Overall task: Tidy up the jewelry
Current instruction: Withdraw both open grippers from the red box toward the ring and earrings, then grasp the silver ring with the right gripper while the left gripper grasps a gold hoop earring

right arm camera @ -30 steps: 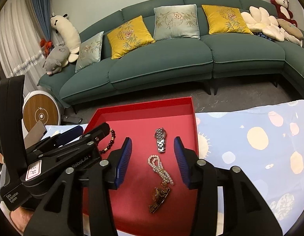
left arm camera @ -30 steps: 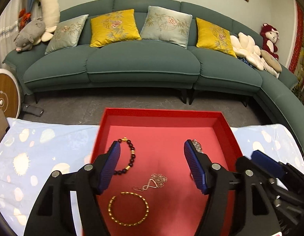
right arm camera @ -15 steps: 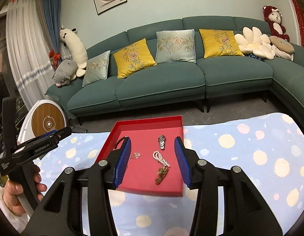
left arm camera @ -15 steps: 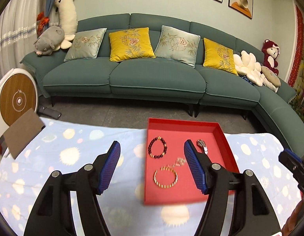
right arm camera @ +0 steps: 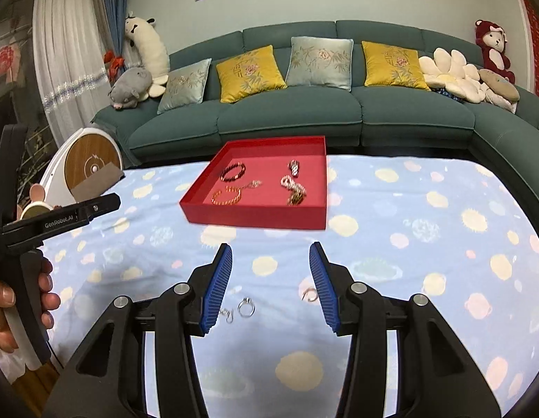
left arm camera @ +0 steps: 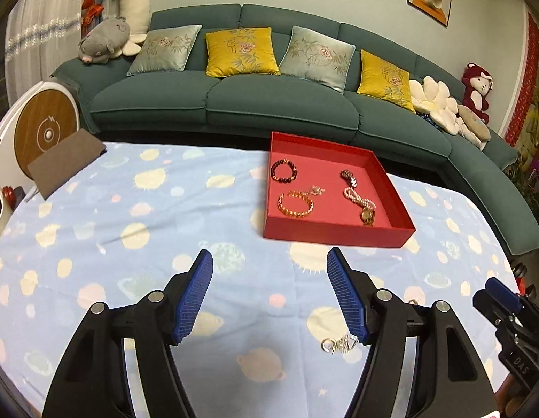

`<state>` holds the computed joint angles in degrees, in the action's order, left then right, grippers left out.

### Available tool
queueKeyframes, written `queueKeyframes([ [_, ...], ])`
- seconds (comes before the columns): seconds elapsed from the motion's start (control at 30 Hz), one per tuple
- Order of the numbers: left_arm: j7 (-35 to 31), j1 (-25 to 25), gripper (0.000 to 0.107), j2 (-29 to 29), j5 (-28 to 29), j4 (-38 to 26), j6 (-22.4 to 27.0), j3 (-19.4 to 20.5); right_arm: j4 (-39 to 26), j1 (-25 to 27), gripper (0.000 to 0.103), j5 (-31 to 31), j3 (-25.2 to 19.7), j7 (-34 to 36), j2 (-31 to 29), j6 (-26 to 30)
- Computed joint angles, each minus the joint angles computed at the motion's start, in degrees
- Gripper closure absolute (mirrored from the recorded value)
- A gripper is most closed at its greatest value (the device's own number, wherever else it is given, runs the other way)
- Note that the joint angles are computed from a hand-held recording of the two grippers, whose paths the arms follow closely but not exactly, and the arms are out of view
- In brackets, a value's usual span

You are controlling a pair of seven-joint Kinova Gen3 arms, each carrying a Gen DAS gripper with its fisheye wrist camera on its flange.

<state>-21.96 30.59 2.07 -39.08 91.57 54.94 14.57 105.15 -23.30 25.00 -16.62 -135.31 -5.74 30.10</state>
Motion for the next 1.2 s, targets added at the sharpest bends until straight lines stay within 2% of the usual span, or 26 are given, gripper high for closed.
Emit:
queueKeyframes([
  [0.2, 1.80, 0.89, 0.042, 0.51, 0.45, 3.47, -0.12, 0.46, 0.84, -3.54, 0.060, 2.07, -1.06, -1.84, 4.15, 2.62],
  [0.53, 0.45, 0.73, 0.042, 0.78, 2.73, 5.75, -1.76, -0.22, -1.62, -10.05, 0.061, 3.20, 3.99, -4.78, 11.12, 3.77],
  [0.77, 0.01, 0.35, 0.042, 0.14, 3.76, 6.61, -2.59, -0.31, -3.84, -11.68, 0.070, 0.30, 6.27, -3.12, 14.34, 4.43],
  [0.83, -0.10, 0.30, 0.042, 0.09, 3.73, 6.70, -2.57, -0.13, -4.29, -12.74, 0.071, 1.04, 6.81, -3.41, 15.06, 4.87],
  [0.97, -0.46, 0.13, 0.042, -0.17, 4.16, 7.12, -2.89, 0.01, -4.62, -14.70, 0.080, 3.14, 7.78, -4.65, 15.85, 5.93],
  [1.2, -0.68, -0.02, 0.042, -0.25, 4.63, 7.55, -3.38, 0.26, -4.07, -15.41, 0.083, 4.50, 7.97, -5.62, 15.56, 6.08],
])
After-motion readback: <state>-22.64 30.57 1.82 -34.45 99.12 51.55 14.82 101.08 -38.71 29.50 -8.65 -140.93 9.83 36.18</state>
